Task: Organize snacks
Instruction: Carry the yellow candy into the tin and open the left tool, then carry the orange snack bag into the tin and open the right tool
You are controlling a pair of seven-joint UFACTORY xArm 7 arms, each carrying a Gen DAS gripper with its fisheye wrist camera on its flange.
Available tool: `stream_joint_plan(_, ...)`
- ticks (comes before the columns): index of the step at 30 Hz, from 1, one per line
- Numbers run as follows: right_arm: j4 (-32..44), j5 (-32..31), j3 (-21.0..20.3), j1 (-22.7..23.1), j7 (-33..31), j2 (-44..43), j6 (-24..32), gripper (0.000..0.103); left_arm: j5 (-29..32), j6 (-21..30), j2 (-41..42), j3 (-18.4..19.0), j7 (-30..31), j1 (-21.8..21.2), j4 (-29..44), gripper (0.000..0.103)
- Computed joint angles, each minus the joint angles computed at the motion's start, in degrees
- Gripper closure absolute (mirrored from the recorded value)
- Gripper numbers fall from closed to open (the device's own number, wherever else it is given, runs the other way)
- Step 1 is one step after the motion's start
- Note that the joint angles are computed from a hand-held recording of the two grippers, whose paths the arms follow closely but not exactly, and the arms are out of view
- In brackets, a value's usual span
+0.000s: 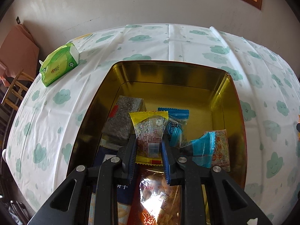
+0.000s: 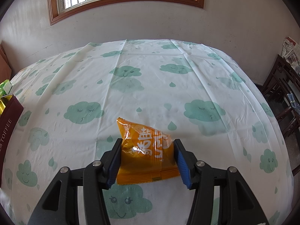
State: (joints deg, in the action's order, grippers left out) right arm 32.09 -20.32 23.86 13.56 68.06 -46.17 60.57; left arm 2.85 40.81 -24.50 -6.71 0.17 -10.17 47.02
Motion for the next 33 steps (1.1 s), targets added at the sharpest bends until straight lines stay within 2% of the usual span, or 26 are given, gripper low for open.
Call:
stream_joint_plan(8,0.0,0.0,-0.1,0.1,0.0,0.0,0.0,0.048,1.0,-0.3,-0.1,-0.3,0.0,0.2,-0.1,0.076)
stream_joint_plan(16,-0.1,0.0,-0.1,0.1,0.0,0.0,-0.1,0.048,2.0,-0.6,-1.8,-0.6,0.0,0.3,-0.8,0.065)
stream_joint_plan(23,-0.1,0.0,-0.1,0.1,0.0,-0.1,-0.2,0.048,0.8,-1.1,-4.5,0.0,1.2,-0.5,-1.8,0.047)
stream_joint_plan(27,-0.2,0.1,-0.2,0.1,0.0,-0.1,-0.3,0.048,-0.4,-0.6,-6.1,0.5,2.6,-1.1,-2.1,0.043)
stream_joint_plan(30,-0.2,0.1,-0.2,0.1,-0.1,-0.2,-0.3,0.048,-0.9,-0.5,-7.7,0.7,2.7,-0.8,-2.6,0.035)
stream_joint_plan(33,-0.2,0.1,-0.2,0.1,-0.1,-0.2,-0.4,0.048,-1.7,0.0,-9.4,1.1,2.7,-0.4,-3.4,0.034)
